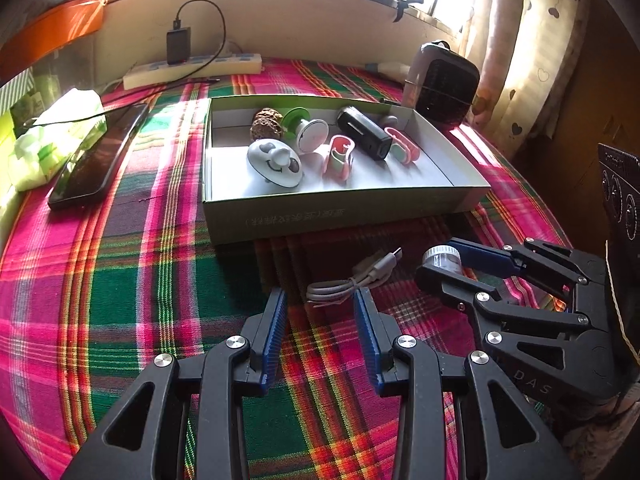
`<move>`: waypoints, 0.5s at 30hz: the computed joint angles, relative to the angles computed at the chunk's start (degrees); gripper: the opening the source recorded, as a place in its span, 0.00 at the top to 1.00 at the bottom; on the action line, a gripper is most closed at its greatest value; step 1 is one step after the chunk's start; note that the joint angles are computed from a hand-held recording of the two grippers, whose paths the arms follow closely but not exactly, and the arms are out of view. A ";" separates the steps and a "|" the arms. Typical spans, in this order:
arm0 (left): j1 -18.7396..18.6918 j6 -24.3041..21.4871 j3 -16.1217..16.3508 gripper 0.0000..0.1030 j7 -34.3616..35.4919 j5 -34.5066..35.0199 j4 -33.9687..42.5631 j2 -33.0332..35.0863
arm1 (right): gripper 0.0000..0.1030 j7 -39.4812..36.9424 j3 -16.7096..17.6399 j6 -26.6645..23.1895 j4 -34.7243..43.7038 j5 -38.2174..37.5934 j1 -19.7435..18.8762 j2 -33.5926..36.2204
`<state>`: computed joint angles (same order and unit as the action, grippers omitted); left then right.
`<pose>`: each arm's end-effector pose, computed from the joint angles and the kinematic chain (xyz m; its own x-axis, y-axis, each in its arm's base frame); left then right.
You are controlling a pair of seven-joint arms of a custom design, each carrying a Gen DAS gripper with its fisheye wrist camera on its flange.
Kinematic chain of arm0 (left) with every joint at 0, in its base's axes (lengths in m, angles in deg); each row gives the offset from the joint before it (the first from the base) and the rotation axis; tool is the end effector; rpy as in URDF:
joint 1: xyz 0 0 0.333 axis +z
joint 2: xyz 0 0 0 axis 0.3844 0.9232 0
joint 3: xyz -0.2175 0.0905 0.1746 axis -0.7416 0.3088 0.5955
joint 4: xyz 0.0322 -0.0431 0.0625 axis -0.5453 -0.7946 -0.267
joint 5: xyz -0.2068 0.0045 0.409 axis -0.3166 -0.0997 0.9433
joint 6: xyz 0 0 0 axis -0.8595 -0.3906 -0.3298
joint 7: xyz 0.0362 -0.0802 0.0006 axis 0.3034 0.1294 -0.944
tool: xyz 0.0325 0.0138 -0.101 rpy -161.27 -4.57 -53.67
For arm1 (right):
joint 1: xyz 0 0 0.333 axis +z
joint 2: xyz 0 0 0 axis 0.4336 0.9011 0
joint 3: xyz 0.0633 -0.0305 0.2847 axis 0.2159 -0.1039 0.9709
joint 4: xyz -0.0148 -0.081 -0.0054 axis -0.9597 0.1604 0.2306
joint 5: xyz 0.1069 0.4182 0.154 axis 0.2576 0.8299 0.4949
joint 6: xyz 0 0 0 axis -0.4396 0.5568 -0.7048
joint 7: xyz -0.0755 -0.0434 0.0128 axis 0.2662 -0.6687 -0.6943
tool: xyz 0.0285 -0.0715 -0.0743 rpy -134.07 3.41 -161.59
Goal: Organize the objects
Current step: 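Position left gripper around the white cable while right gripper straddles the white round jar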
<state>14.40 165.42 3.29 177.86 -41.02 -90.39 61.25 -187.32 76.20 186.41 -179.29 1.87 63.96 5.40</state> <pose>0.5506 -0.1948 0.2491 -0.5991 -0.7758 0.1982 -0.6923 0.3775 -0.6151 0.4820 0.4423 0.2319 -0.0219 -0.9995 -0.0212 -0.7579 0.0304 -0.6516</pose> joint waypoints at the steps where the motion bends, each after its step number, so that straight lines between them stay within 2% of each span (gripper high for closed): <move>1: 0.00 -0.42 -0.04 0.68 0.21 0.19 -0.17 -0.16 | 0.69 0.31 -0.06 0.02 -0.17 -0.13 0.04 -0.14; 15: -1.70 -1.92 -0.15 0.68 2.25 0.54 -1.87 -1.80 | 0.70 5.22 0.79 -1.26 -3.67 -1.69 -0.98 -2.91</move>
